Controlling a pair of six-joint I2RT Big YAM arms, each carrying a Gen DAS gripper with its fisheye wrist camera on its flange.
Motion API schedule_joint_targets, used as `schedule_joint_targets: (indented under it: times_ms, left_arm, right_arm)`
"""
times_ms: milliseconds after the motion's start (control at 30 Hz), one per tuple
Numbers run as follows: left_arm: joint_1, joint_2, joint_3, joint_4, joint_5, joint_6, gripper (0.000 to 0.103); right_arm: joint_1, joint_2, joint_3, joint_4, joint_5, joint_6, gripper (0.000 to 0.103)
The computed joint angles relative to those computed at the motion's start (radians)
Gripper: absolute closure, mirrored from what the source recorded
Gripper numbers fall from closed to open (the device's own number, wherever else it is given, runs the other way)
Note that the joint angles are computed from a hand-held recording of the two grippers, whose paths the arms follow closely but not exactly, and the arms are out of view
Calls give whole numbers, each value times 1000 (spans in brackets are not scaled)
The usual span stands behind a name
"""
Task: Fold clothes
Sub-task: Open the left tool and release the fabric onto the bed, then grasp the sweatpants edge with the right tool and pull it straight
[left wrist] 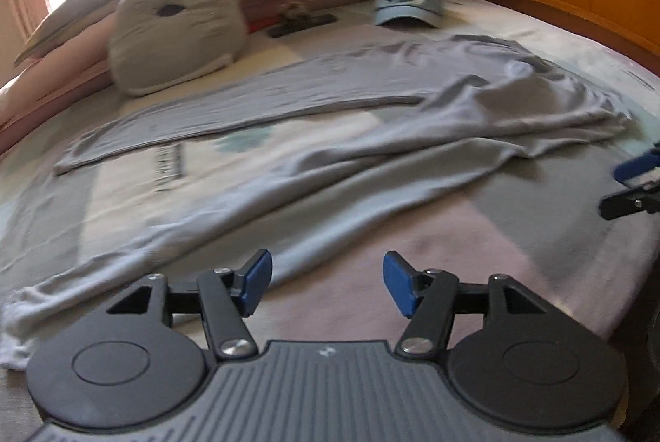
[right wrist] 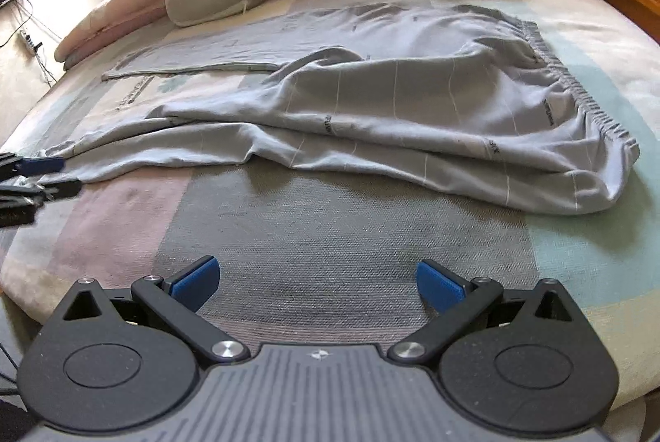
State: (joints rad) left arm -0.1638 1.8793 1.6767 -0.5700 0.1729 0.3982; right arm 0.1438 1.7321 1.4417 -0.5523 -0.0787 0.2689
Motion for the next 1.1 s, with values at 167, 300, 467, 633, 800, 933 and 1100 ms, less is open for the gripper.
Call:
schedule_joint_targets:
  times_ms: [167,300,467,633,800,933,1100]
  left_arm:
    - [-53,7,-34,65,-90,115,41]
    - [-67,27,-19,79,-100,184,41]
    - [-77,49,7,92,-101,222,41]
    - [-77,63,27,87,-90,206,41]
    - [-71,62,32,71,-84,188,40]
    - [-72,65,40,63,-87,152,40]
    - [-70,64,41,60,-83,94,40]
  right_arm:
    - [2,13,17,-15,45,-83,0]
    - [5,34,46,-33,57,-194,0]
    - [24,63,79,8,65,-335,7]
    - [61,117,164,5,151,-547,42]
    - [93,159,209,28,243,-774,43]
    - [112,193,237,64,285,-920,50]
    - [140,230,253,115,357,-1083,83]
